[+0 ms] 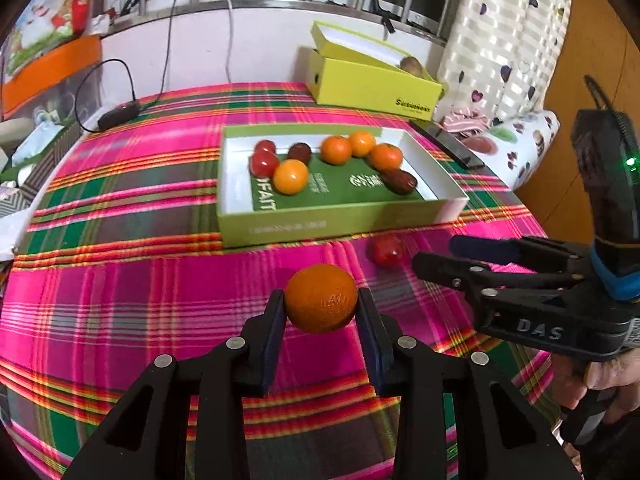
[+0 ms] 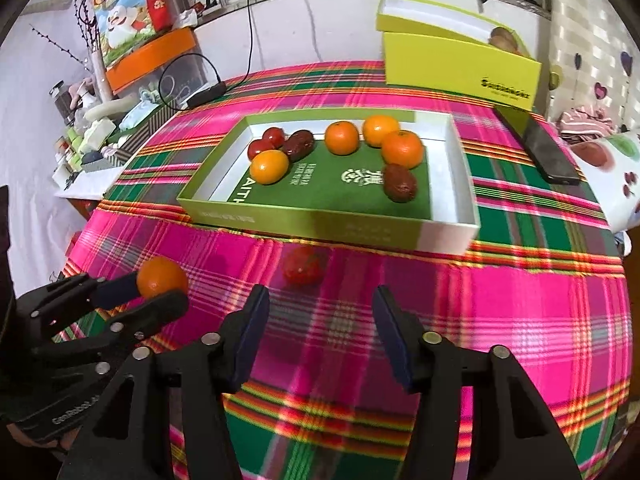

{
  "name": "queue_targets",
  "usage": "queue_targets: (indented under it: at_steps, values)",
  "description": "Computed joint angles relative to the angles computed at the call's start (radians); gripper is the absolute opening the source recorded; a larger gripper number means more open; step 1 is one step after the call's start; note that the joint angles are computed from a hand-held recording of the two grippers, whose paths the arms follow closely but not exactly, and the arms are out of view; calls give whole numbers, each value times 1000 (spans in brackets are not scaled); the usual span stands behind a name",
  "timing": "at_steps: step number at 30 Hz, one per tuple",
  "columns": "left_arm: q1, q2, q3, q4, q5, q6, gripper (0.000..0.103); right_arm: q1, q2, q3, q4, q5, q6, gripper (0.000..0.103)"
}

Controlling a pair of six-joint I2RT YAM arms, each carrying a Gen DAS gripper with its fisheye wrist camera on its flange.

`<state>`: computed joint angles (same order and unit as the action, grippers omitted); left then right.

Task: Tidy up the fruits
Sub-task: 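Close the right tool around the red tomato on the cloth, then carry the orange with the left tool while the right tool carries the tomato into the tray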

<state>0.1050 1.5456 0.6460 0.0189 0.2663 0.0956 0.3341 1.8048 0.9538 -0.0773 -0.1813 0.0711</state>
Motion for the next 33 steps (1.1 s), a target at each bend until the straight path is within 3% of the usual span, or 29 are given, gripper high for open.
queue_targets:
  at_steps: [12, 19, 33]
  values:
    - [38, 60, 41, 11, 26, 13, 45, 48, 148, 148, -34, 25, 0, 42]
    - [45, 91, 60, 17, 30, 18, 45, 59, 187, 176, -34, 45, -2, 30]
    - [50, 88, 63, 15, 35, 22, 45, 46, 158, 121, 14, 20, 8, 29]
